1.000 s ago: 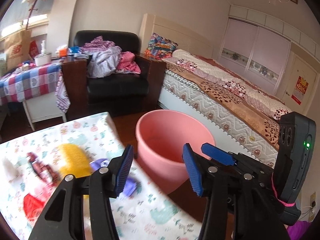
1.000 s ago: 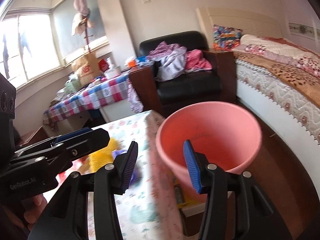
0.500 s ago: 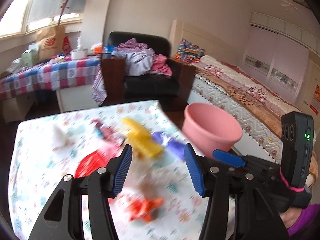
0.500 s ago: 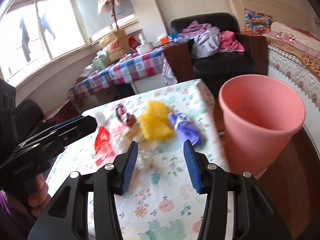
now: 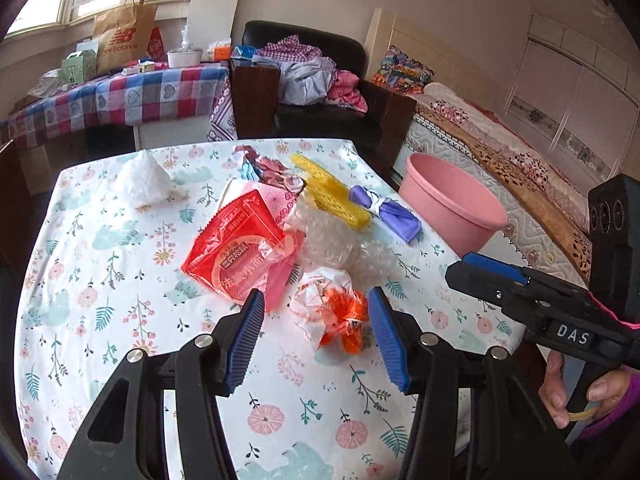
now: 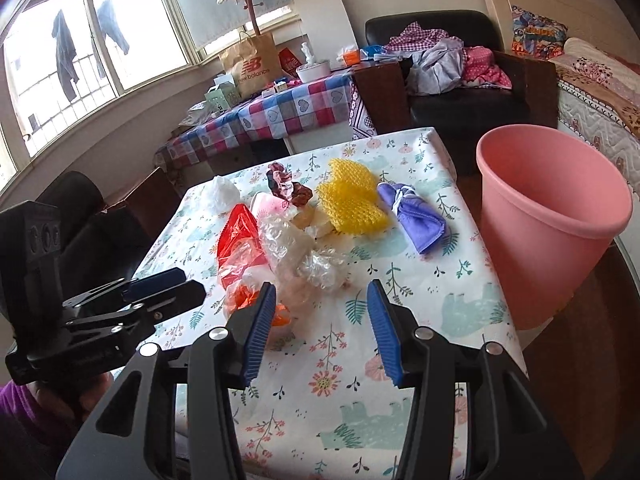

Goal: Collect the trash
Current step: 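Open the left gripper over the bucket and return to the table, then grasp the orange-and-white crumpled paper with the left gripper while the right grasps clear plastic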

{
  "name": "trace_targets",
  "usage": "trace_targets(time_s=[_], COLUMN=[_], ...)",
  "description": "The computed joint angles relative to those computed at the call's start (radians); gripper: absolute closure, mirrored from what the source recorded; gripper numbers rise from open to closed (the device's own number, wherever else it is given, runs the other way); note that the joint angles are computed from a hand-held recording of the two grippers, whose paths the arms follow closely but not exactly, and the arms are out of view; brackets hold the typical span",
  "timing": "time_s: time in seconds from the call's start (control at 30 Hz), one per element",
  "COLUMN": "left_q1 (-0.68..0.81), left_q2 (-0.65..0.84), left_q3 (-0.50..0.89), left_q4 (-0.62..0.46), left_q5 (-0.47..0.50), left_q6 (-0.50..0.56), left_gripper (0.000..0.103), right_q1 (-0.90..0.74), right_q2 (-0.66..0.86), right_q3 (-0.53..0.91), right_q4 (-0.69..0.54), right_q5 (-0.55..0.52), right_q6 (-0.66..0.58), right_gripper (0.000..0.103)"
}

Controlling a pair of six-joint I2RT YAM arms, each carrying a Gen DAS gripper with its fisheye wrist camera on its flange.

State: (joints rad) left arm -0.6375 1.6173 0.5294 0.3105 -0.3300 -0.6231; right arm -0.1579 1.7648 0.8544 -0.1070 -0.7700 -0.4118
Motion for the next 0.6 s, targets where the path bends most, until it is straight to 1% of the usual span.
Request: trace_targets(time_s=[0.1, 0.17, 0.27, 0.43, 0.5, 0.6], left_q1=[0.000, 0.001, -0.004, 0.029, 0.051, 0.078], left_q2=[0.038, 0.072, 0.120, 0.204, 0.220, 0.227], left_q3=[0.043, 0.076, 0.134, 0.202, 0.202, 0.175], left_q4=[-0.017, -0.035, -0.075, -0.124, -0.114, -0.058], left_q5=[0.037, 0.056, 0.061, 0.101, 0.129, 0.173], left_q6=[0.008, 0.018, 0.024, -0.001, -0.013, -0.028], left_gripper=[0.050, 0.050, 0.050, 0.050, 0.050, 0.051], right_q1=[-0.004, -0.014, -0.030, -0.027, -0.019, -0.010], right_q2=[0.003, 0.019, 0.039, 0.047, 0.050, 0.055], right_q3=[0.006, 0.025, 0.046, 0.054, 0.059, 0.068], right_q4=[-0.021, -0.060, -0.112, -0.128, -0.138, -0.147], right_q5=[0.002, -0.041, -0.099, -0.118, -0.111, -0.105], right_q6=[-0.013, -0.038, -0.081, -0.103, -0.113, -0.117], right_gripper=[0.055, 0.055, 0.055, 0.055, 0.055, 0.055])
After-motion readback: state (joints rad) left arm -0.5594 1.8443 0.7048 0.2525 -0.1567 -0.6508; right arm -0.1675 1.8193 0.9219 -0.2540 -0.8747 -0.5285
